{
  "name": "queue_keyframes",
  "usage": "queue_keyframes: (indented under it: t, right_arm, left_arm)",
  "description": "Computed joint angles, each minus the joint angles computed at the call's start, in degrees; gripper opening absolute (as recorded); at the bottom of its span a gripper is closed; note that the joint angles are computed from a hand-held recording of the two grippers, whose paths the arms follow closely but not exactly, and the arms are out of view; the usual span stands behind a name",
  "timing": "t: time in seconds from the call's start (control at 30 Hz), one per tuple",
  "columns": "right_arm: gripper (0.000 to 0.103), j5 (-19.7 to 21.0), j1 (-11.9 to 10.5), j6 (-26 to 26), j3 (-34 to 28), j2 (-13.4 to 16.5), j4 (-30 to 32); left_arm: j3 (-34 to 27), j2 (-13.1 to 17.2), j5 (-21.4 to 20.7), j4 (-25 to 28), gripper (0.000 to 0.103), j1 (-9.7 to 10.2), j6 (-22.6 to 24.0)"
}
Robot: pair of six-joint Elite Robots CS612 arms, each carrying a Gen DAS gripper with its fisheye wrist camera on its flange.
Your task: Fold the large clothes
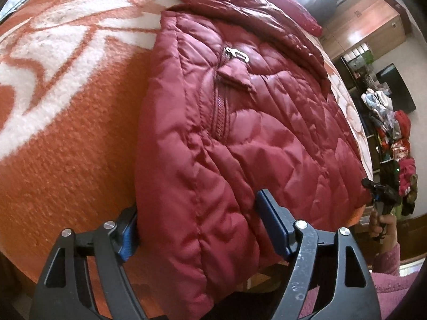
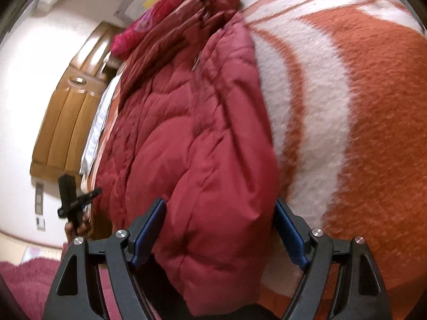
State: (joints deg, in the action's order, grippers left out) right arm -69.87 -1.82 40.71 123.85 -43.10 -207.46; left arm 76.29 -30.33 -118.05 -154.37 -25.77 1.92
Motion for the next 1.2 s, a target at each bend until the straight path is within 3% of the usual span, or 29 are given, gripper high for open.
queue_keyframes:
  t: [0.13,0.27,0.33,0.37,0.4,0.43,0.5,0.83,1.0,1.2]
  right_arm:
    - [0.083,1.69,-0.13,-0.12,-0.54,0.54,-0.37]
    - [0.08,5.33,-1.56,5.94,-0.77,3.63,-8.68]
    - [0.072,5.33,-1.57,6.46,-1.12,4.01,-8.9]
    - [0.057,4.67,-1.28,5.55,-1.22,3.67,-7.43]
    - [0.049,4.78,-1.18,4.99,-1.32,3.48,-6.45]
    - [0.037,5.25,-1.16,5.06,-1.36,3.58,-6.54]
    - [0.029,5.91,-1.03,4.9,-1.61,3.76,-7.17]
    - [0.022,8.07,-0.91,2.15,-1.08,2.85,-10.09]
    - [0.021,11.08,-2.32,5.03,-1.82,3.61,-19.62]
    - [0.021,10.19,-2.92,6.29,-4.2,2.46,-24.94]
  left_arm:
    - [0.16,-0.1,-0.93,1.07,0.079,-0.18,1.4]
    - [-0.38,0.16,-3.82,2.66,0.078,0.04,2.45]
    - [-0.4,0.16,-5.2,2.99,0.061,0.08,4.09]
    - [-0.4,0.09,-5.41,3.24,0.045,0.04,4.81]
    - [-0.43,0.06,-5.55,3.37,0.037,0.01,5.3]
    - [-0.47,0.06,-5.72,3.29,0.032,0.03,5.52]
    - [-0.44,-0.03,-6.06,2.92,0.022,0.16,5.8]
    - [1.24,-1.34,-10.8,-3.55,0.015,1.17,4.58]
    - [-0.11,-1.53,-13.12,-7.59,0.014,1.14,3.47]
    - [-4.4,-0.6,-14.59,-12.47,0.014,1.19,-0.18]
